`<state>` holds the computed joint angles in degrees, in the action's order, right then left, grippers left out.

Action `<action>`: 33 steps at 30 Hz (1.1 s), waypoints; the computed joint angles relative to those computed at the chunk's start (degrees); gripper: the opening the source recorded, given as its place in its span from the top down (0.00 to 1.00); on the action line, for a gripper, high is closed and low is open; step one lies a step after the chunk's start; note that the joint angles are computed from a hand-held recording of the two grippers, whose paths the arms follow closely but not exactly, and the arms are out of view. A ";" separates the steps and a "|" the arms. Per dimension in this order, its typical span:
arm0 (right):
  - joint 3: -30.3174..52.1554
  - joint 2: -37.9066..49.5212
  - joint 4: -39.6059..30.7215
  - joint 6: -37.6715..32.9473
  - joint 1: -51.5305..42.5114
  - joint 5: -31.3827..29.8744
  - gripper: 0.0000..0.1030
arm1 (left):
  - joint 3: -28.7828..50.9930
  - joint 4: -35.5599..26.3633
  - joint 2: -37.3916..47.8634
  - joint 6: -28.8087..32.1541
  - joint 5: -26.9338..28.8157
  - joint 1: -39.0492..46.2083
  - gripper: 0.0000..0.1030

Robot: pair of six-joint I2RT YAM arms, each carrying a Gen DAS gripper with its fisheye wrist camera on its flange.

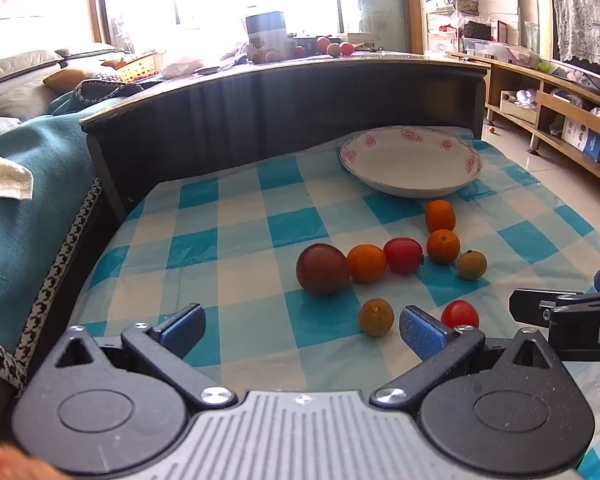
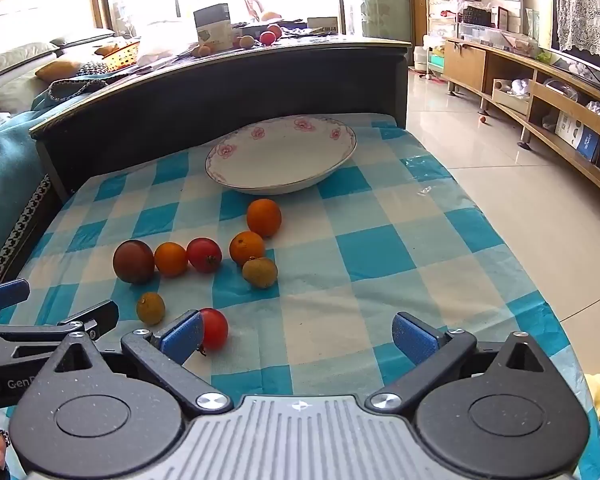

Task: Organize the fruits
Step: 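Move the right tool toward the red tomato while the left tool approaches the small yellow fruit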

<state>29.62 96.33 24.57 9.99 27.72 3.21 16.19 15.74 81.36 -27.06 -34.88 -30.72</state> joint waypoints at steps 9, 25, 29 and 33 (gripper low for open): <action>1.20 1.27 -1.12 -0.93 0.33 -0.80 0.11 | 0.81 -1.64 1.22 -2.37 1.18 0.96 0.00; 3.37 3.30 -2.64 -0.91 0.58 -2.16 0.17 | 0.37 -1.03 1.52 -2.64 2.32 2.51 0.00; 3.70 3.82 -2.80 -0.98 0.44 -2.24 0.17 | 0.36 -1.07 1.42 -2.64 2.26 2.61 0.00; 3.84 3.94 -2.85 -1.20 0.38 -2.52 0.18 | 0.42 -1.23 1.17 -2.59 2.63 3.08 0.00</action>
<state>33.46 100.27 21.71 8.79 28.10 0.69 16.61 14.52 82.53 -29.64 -32.25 -27.63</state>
